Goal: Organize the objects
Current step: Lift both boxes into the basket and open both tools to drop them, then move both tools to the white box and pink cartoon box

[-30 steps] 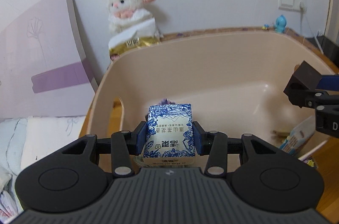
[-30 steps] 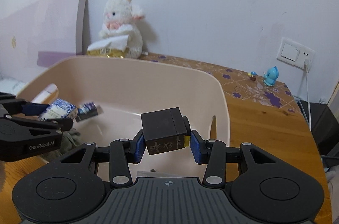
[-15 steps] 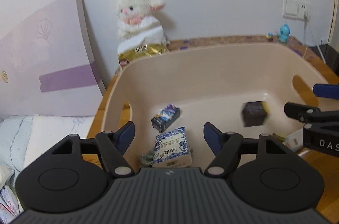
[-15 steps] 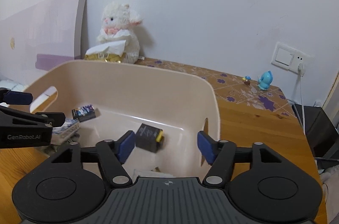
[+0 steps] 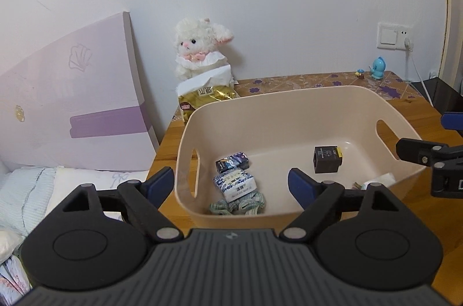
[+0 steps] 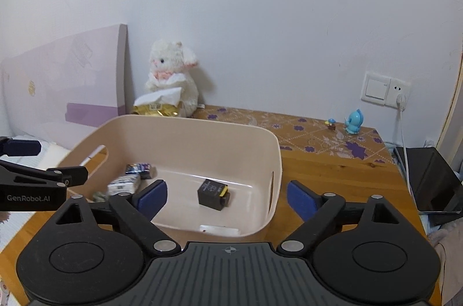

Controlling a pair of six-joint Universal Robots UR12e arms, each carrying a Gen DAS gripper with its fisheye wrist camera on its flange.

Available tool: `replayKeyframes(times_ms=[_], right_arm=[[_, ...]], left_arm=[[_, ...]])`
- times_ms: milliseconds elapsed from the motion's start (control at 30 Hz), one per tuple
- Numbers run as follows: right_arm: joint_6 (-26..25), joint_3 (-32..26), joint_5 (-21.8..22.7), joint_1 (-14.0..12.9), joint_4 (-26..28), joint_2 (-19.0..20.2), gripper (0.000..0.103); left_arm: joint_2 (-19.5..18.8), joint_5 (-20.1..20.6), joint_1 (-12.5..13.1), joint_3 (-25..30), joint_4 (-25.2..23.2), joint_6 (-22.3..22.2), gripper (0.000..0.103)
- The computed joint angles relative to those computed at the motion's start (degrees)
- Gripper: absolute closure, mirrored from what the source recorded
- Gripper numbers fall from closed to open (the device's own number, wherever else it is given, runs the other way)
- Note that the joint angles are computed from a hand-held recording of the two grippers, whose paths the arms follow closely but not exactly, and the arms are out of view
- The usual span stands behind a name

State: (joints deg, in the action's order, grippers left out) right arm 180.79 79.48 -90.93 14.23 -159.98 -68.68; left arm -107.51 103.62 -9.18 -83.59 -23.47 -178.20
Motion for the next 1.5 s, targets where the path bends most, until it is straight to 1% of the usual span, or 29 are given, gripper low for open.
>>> replayKeyframes(times_ms=[33, 133, 200, 367, 667, 867, 933, 1067, 1200, 1333, 1500], right_arm=[[-0.2, 0.4, 0.1, 0.0, -0.2, -0.4, 0.006], [-1.1, 1.9, 0.4, 0.0, -0.4, -1.5, 0.003], [-1.9, 2.8, 0.5, 0.0, -0.1, -2.1, 0.002], [-3.7, 5.1, 0.5, -0.3, 1.3, -3.7, 0.001], [-4.9, 7.7, 0.4, -1.0, 4.2, -4.6, 0.000], [-3.0, 7.2, 0.1, -1.7, 6.2, -3.1, 0.000], [-2.6, 6.9, -0.7, -1.8, 6.4, -2.4, 0.000], [-1.3, 5.8, -2.5, -2.0, 6.9, -0.4, 0.000], [-1.0, 4.5, -6.5, -1.7, 5.9, 1.8, 0.000], [0.1, 3.1, -5.3, -2.0, 7.9, 3.3, 0.000], [-0.5, 3.7, -2.0, -2.1, 8.8, 3.0, 0.000]], left_arm=[[0.4, 0.1, -0.1, -0.4, 0.2, -0.1, 0.016], [1.4, 0.2, -0.3, -1.8, 0.3, -0.1, 0.015], [2.1, 0.5, -0.5, -2.8, 0.5, 0.0, 0.012], [3.4, 0.4, -0.7, -5.2, 0.2, 0.9, 0.012], [4.3, 0.1, -1.1, -8.1, -1.9, 0.3, 0.012], [3.9, -0.2, -1.2, -8.7, -3.8, -1.1, 0.012], [3.4, -0.2, -1.2, -8.4, -4.5, -1.5, 0.012], [2.4, -0.3, -0.8, -7.7, -5.7, -2.3, 0.012], [1.5, -0.1, -0.7, -7.1, -6.4, -3.1, 0.012], [1.0, -0.6, -0.4, -6.9, -7.1, -3.4, 0.012], [0.9, -0.6, -0.3, -7.0, -6.8, -3.6, 0.012]])
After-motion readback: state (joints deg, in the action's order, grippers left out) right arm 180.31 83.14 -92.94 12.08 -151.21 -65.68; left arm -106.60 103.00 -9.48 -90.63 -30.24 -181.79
